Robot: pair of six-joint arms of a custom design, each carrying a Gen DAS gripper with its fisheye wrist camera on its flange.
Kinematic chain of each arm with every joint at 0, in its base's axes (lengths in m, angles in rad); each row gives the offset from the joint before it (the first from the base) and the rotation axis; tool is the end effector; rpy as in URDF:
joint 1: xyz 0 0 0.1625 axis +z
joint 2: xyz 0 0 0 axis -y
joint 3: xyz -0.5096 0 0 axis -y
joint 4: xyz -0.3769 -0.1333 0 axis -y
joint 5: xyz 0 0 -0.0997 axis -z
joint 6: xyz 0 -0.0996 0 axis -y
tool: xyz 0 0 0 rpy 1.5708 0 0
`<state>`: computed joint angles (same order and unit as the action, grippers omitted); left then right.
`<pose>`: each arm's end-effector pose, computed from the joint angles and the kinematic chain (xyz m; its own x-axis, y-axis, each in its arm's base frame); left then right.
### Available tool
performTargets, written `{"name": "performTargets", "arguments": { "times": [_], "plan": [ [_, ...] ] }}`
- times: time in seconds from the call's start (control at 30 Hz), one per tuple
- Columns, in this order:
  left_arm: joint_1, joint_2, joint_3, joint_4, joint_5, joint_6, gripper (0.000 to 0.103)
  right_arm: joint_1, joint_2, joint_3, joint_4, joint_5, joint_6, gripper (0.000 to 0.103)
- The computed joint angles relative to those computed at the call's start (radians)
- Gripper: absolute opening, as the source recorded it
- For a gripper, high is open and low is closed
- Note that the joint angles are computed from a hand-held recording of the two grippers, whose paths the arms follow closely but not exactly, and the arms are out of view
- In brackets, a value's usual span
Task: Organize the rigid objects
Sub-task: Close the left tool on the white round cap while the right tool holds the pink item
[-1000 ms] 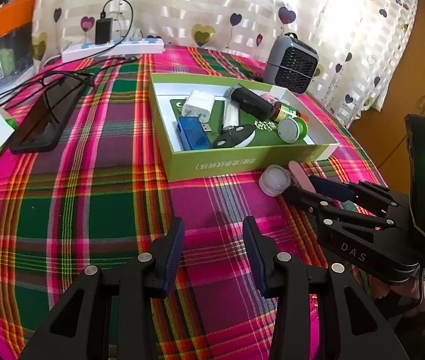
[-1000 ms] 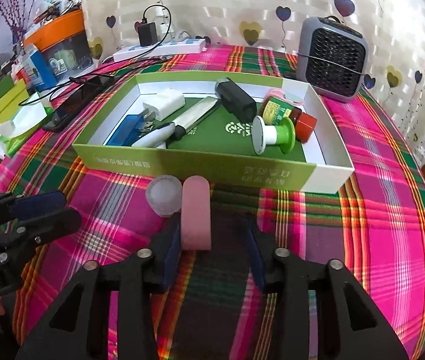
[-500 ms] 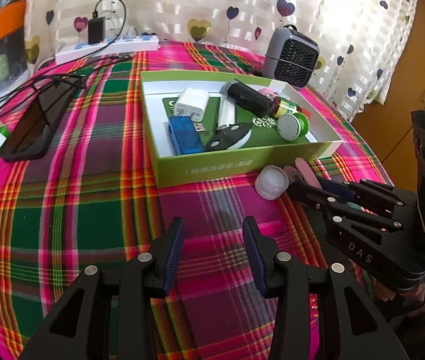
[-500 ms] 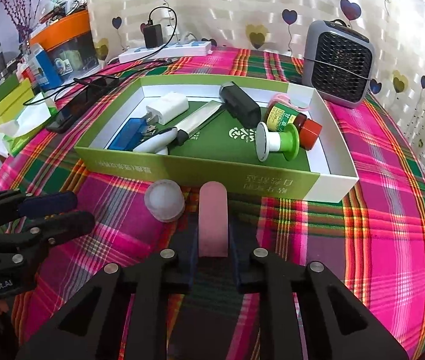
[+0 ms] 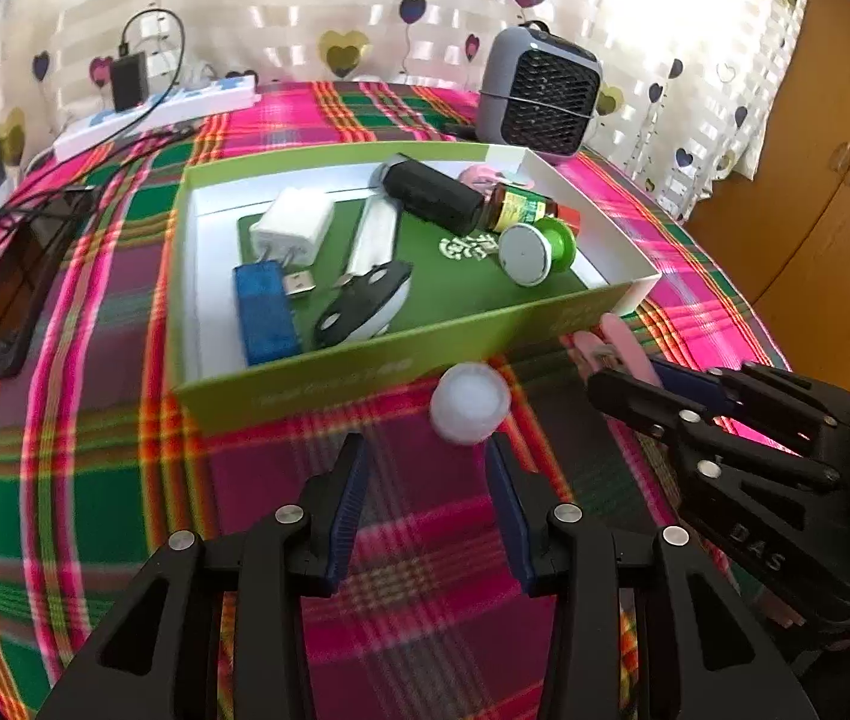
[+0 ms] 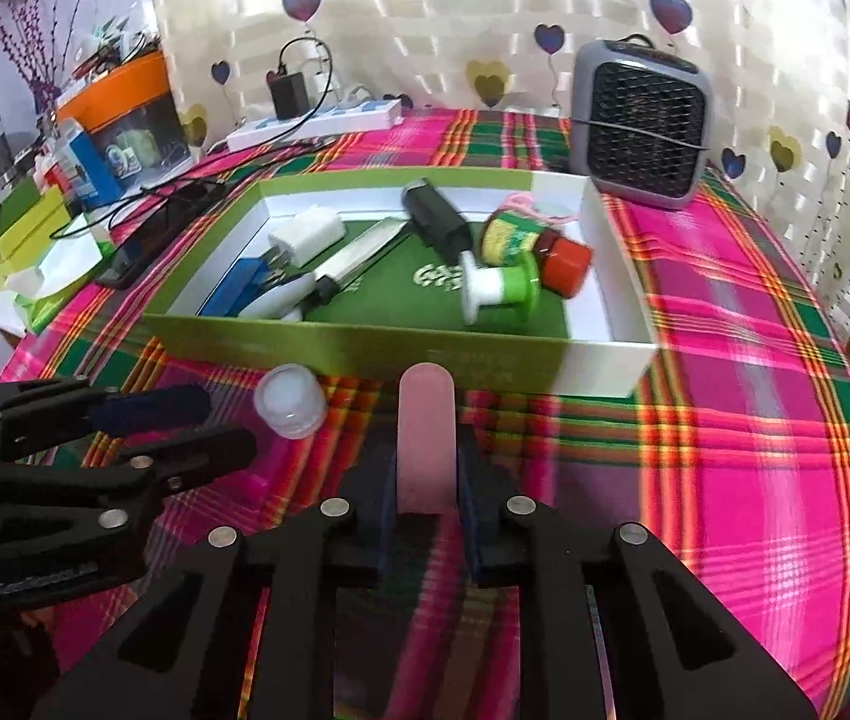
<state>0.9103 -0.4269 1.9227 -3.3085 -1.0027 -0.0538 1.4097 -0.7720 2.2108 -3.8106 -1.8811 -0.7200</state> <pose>-0.2261 -0.5956 -0.0600 -0.7757 0.3735 -0.5087 0.5547 0.7879 -0.2673 0.0130 -0.5616 0.1499 -0.7538 -0.1754 0.6332 -0.5126 0.7599 -0.3997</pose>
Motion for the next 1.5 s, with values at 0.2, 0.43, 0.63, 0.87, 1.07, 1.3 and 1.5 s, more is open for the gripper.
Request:
{"name": "performTargets", "arguments": {
  "times": [0.2,0.43,0.63,0.87,1.07,1.3,1.5],
  "plan": [
    [-0.014,0.025,-0.036,0.021,0.018,0.007,0.039,-0.023,-0.029,0.016,-0.001,0.025,0.007,0.019],
    [-0.025,0.045,-0.064,0.034,0.060,0.005,0.039,-0.042,-0.048,0.021,0.013,0.053,0.012,0.019],
    [-0.032,0.057,-0.076,0.035,0.090,0.004,0.039,-0.051,-0.055,0.022,0.028,0.071,0.013,0.019],
    [-0.031,0.059,-0.074,0.024,0.104,-0.004,0.030,-0.055,-0.058,0.025,0.035,0.082,0.012,0.019],
    [-0.030,0.058,-0.072,0.022,0.102,-0.004,0.027,-0.054,-0.057,0.025,0.034,0.082,0.012,0.019],
    [-0.029,0.058,-0.071,0.017,0.099,-0.003,0.027,-0.055,-0.057,0.024,0.037,0.082,0.011,0.019],
    [-0.031,0.058,-0.068,0.013,0.101,-0.003,0.027,-0.055,-0.057,0.024,0.035,0.081,0.011,0.019]
  ]
}}
